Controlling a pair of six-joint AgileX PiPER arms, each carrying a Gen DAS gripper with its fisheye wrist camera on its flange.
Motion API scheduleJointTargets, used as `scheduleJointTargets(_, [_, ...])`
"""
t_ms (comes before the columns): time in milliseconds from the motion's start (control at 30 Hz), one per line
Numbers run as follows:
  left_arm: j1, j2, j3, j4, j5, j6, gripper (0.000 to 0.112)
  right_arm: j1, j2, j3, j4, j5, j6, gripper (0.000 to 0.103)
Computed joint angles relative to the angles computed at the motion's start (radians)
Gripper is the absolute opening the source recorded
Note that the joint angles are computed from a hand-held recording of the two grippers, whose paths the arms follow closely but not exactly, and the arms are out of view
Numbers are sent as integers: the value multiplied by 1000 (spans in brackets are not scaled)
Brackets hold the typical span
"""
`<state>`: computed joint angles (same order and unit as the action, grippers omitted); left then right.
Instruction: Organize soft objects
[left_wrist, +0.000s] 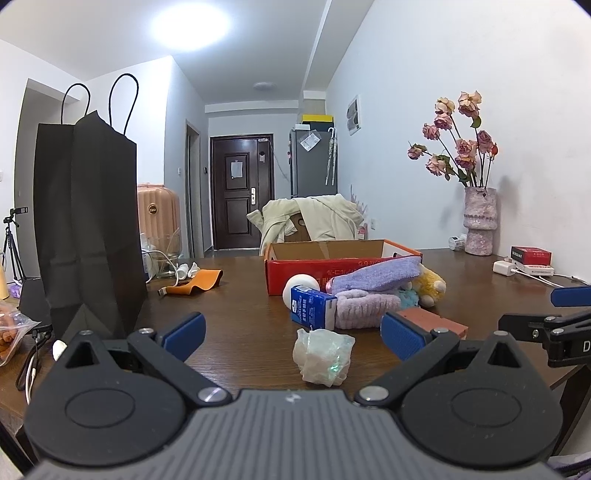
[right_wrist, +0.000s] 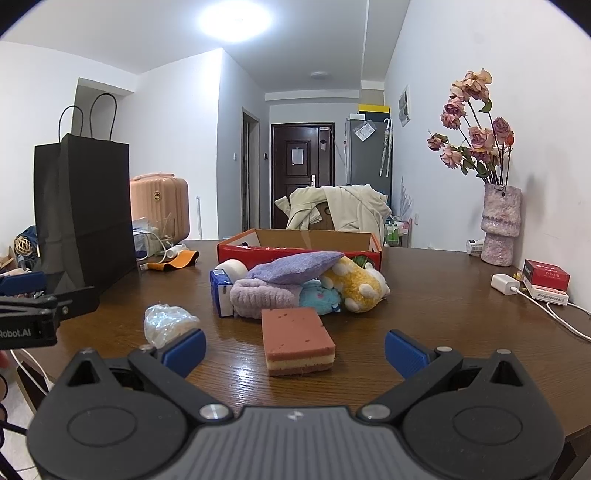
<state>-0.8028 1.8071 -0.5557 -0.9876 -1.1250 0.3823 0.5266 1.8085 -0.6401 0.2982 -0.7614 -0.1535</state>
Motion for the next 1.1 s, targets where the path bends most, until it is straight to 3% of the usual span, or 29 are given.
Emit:
scheduleJointTargets(900, [-3,6,-3,1,2,-1,103,-6,-1,4,-9,7,5,103])
scheduleJointTargets(1033, [23,29,-28,20,-16,-6,103,-9,12,-21,2,38,-8,103])
scheduleJointTargets(1100, [54,37,-67,19,13,15,103,-11,32,-56,21,65,-32,103])
